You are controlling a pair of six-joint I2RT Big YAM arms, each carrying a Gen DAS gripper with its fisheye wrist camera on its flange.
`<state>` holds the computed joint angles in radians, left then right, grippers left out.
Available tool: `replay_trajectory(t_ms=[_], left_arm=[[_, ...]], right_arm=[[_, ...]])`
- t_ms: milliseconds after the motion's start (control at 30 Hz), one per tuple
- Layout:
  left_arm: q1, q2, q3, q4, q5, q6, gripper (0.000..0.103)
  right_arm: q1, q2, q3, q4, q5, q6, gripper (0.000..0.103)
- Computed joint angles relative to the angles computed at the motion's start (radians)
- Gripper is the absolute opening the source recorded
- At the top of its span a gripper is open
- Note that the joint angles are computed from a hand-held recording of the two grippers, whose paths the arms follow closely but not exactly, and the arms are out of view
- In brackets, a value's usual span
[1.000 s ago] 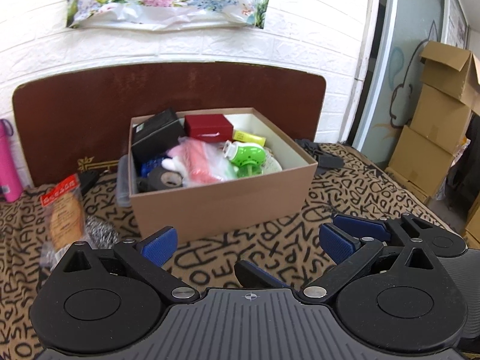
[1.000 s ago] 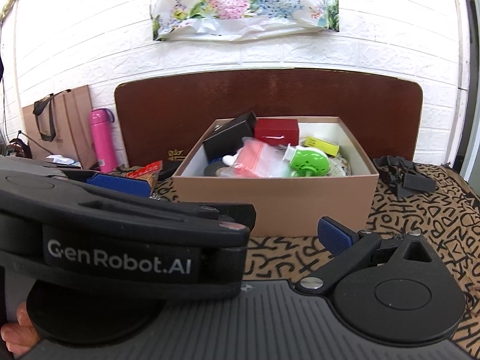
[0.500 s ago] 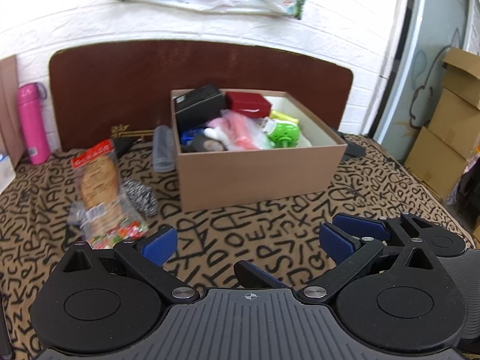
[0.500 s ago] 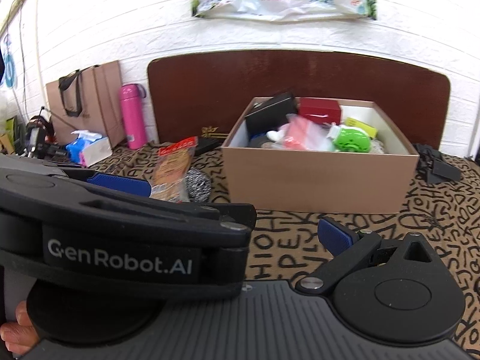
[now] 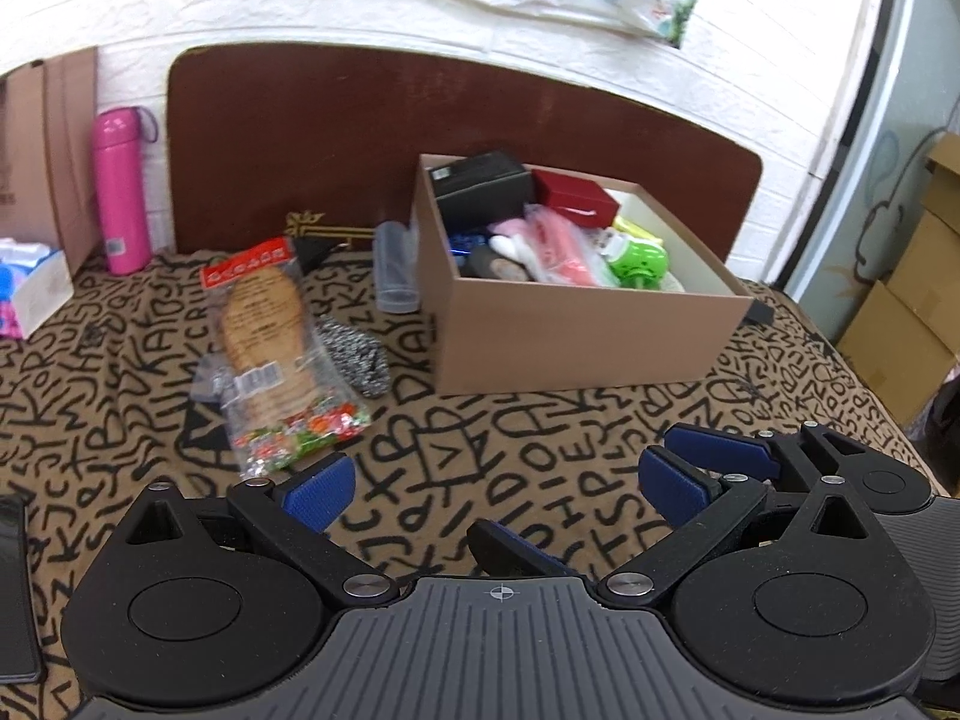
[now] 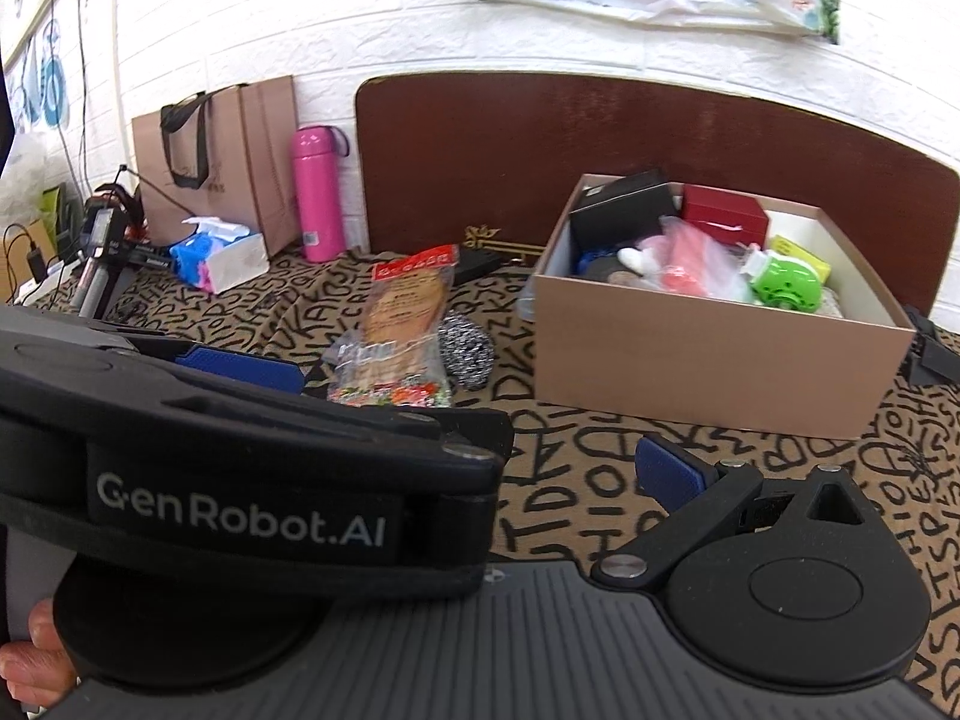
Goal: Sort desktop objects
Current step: 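Withdraw the left gripper and move it toward the bagged insole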
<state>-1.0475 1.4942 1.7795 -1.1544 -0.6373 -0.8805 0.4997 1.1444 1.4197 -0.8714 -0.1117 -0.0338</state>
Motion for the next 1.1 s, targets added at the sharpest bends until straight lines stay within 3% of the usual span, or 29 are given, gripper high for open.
replay_trajectory(t_ms=[333,567,1100], left_arm=[[0.024,-0.091,-0.134,0.024,0.006,-0.07,0.103],[0.049,-0.138,-0.205,0.041,0.019,-0.102,0.103],[0.127,-0.179,-0.29,0.118,0.091,-0.098,0.103]], right_arm=[[0.071,0.05,0.021,-0.01,0.009,-0.018,0.103],[0.111,0.073,0.011,0.033,0.013,-0.039,0.103],[0.133,0.145,0.021,0.119,0.007,-0.081,0.103]])
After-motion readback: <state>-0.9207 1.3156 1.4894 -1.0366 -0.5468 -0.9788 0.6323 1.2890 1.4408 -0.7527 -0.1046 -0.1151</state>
